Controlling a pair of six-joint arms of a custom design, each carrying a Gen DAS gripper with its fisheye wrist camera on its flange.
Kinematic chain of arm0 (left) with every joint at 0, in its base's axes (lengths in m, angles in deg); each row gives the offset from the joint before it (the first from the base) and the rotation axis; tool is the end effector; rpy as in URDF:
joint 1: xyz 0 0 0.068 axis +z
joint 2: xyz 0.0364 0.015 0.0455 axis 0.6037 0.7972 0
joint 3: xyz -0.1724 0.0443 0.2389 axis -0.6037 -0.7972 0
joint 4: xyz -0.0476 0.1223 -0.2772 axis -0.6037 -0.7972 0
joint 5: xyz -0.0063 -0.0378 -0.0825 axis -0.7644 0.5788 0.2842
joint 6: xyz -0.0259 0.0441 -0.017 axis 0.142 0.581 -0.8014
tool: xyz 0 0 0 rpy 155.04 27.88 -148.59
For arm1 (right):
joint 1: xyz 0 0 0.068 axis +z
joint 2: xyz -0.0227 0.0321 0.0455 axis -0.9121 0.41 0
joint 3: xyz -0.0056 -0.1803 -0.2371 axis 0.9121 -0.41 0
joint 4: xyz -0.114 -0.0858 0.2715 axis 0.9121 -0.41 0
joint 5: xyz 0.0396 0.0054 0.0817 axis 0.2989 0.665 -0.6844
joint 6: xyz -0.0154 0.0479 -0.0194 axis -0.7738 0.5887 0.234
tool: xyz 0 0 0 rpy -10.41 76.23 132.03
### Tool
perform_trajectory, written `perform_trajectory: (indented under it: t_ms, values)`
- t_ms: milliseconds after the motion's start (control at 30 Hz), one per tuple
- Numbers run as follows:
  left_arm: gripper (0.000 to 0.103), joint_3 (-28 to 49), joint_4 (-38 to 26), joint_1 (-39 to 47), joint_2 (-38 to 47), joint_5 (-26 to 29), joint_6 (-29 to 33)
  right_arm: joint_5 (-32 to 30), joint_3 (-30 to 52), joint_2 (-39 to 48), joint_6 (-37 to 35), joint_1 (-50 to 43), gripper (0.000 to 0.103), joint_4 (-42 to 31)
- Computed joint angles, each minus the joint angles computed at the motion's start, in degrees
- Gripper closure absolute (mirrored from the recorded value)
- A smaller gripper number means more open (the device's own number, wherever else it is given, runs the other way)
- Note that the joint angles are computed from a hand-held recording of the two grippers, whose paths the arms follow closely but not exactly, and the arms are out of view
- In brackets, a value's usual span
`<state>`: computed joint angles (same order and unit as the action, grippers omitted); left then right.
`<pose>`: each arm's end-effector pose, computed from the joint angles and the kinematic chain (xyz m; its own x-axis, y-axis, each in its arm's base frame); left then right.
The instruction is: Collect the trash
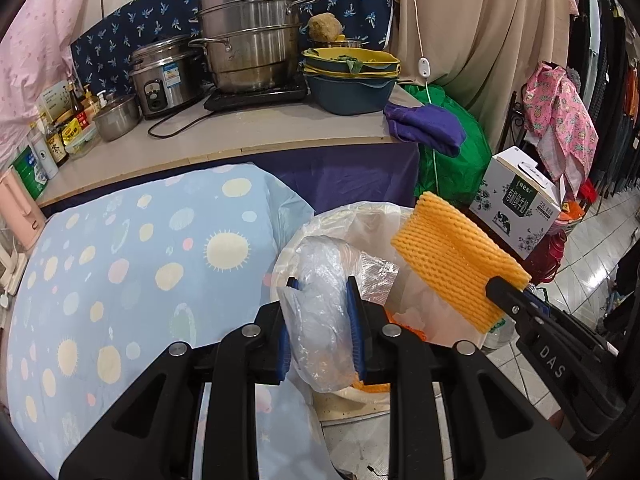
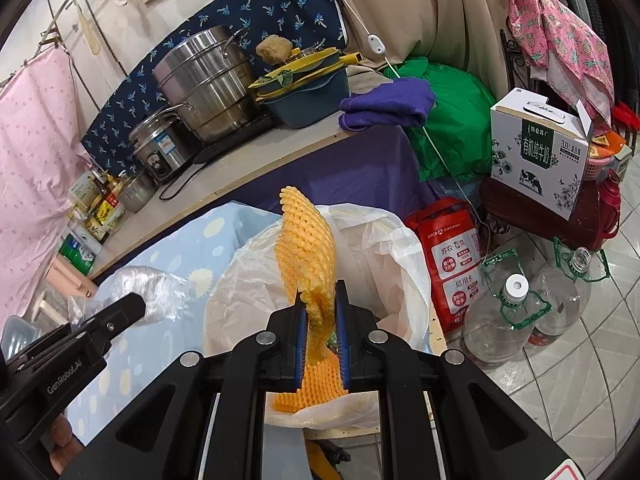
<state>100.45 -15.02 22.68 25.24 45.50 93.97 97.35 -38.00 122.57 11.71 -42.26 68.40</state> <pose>0.2770 -0.0792 0.1421 -0.5847 0.3978 -0.7071 0.5450 0.8382 0.0209 0.1828 0.0625 0.0918 -0.4409 0.6049 -0.6631 0.4866 0.7819 0.3897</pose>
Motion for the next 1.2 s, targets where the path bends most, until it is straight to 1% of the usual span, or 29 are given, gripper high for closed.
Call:
perform_trajectory:
  t_ms: [133, 300, 367, 433, 500, 567, 633, 700, 767, 800, 867, 933, 1200]
  values:
    - [0.080, 0.02, 3.35, -1.25, 2.05, -1.22, -1.44, -1.27, 0.82, 3.24, -0.76, -1.47, 0.089, 1.52]
    - [0.079, -0.59, 8.33, -2.55, 4.55, -2.86, -2.06, -0.92, 1.77, 5.25, -1.08, -2.08, 0.086, 1.67]
    - [0.079, -0.60, 9.59, -2.62, 5.35, -2.98, -2.47, -1.12, 1.87, 5.72, -1.11, -2.51, 0.081, 2.05]
    - [0.078, -0.70, 10.64, -2.72, 5.82, -3.32, -2.85, -0.96, 1.95, 5.75, -1.15, -2.62, 0.073, 2.09]
    - [0.077, -0.49, 10.81, -2.74, 6.30, -3.30, -2.94, -0.36, 2.03, 5.63, -1.12, -2.34, 0.069, 1.86]
    - [0.069, -0.57, 11.32, -2.76, 6.57, -3.74, -3.29, -0.16, 2.24, 5.39, -1.17, -2.23, 0.068, 1.46]
    - [0.067, -0.46, 11.60, -2.59, 6.97, -3.71, -3.62, 0.25, 2.38, 4.98, -1.10, -1.93, 0.064, 0.95]
    - [0.060, -0.23, 11.63, -2.46, 7.26, -3.71, -3.90, 0.58, 2.43, 4.51, -1.06, -1.76, 0.063, 0.56]
    - [0.053, -0.46, 12.28, -2.30, 7.09, -3.73, -4.20, 0.40, 2.41, 4.18, -1.38, -2.03, 0.062, 0.55]
    - [0.050, -0.64, 12.53, -2.27, 6.88, -3.72, -4.32, 0.38, 2.50, 4.08, -1.49, -2.04, 0.062, 0.43]
    - [0.042, -1.00, 13.07, -2.22, 6.50, -3.78, -4.71, 0.38, 2.74, 3.97, -1.60, -1.96, 0.062, 0.16]
    - [0.037, -1.29, 13.43, -2.07, 6.10, -3.62, -4.99, 0.33, 2.93, 4.03, -1.71, -1.91, 0.062, 0.05]
    - [0.037, -1.27, 12.77, -1.80, 5.69, -3.36, -5.05, 0.71, 3.36, 4.14, -1.63, -1.42, 0.060, -0.36]
